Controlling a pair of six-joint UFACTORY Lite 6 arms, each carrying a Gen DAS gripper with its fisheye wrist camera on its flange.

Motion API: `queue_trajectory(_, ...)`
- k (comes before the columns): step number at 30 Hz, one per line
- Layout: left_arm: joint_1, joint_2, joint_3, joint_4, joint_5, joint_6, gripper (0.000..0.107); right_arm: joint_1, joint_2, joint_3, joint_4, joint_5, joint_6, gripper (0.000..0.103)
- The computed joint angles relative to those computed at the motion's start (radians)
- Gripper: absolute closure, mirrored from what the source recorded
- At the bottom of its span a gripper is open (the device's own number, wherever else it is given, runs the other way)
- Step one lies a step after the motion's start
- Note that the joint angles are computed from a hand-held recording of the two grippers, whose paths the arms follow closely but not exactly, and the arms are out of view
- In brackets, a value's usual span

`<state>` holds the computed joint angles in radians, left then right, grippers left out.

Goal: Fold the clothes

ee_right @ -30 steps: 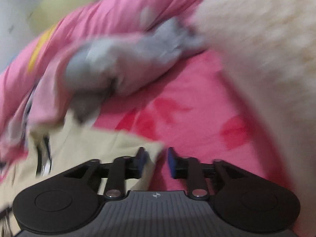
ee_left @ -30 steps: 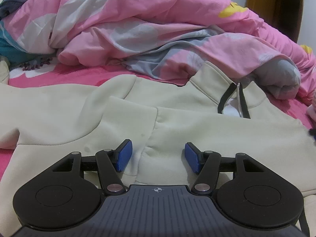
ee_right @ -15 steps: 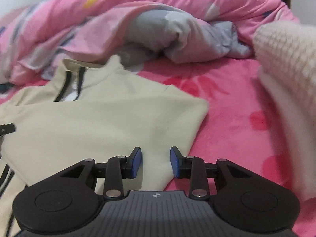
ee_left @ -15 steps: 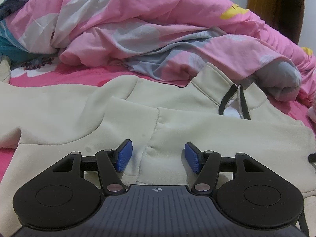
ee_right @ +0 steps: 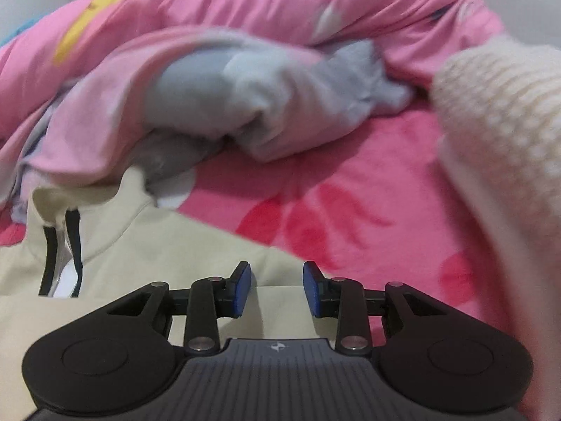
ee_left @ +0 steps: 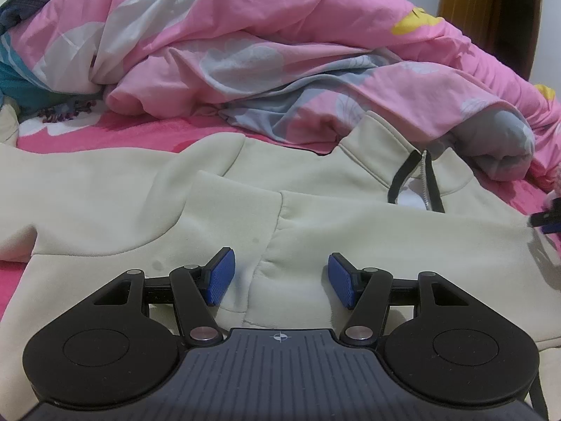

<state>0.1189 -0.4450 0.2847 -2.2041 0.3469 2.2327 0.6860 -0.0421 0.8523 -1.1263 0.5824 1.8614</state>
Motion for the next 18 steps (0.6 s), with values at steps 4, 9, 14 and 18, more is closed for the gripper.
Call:
queue_trajectory(4,-0.005,0.0,0.001,0.002,-0.003,-0.005,0.046,0.183,-0.177,-0.103,0.043,0.046,-0.045,0.068)
queue_trajectory(9,-0.001,0.0,-0.002,0.0,0.005,-0.002,0.045,0.222,-0.016,-0.124,0.048,0.039,-0.021,0.068)
queue_trajectory(14,0.001,0.003,0.001,0.015,0.009,-0.017,0.044,0.331,-0.068,-0.005,0.17,0.182,-0.105,0.069)
queue_trajectory(18,-0.003,-0.001,0.0,0.013,0.003,-0.015,0.043,0.395,0.024,0.028,0.159,0.127,-0.063,0.068)
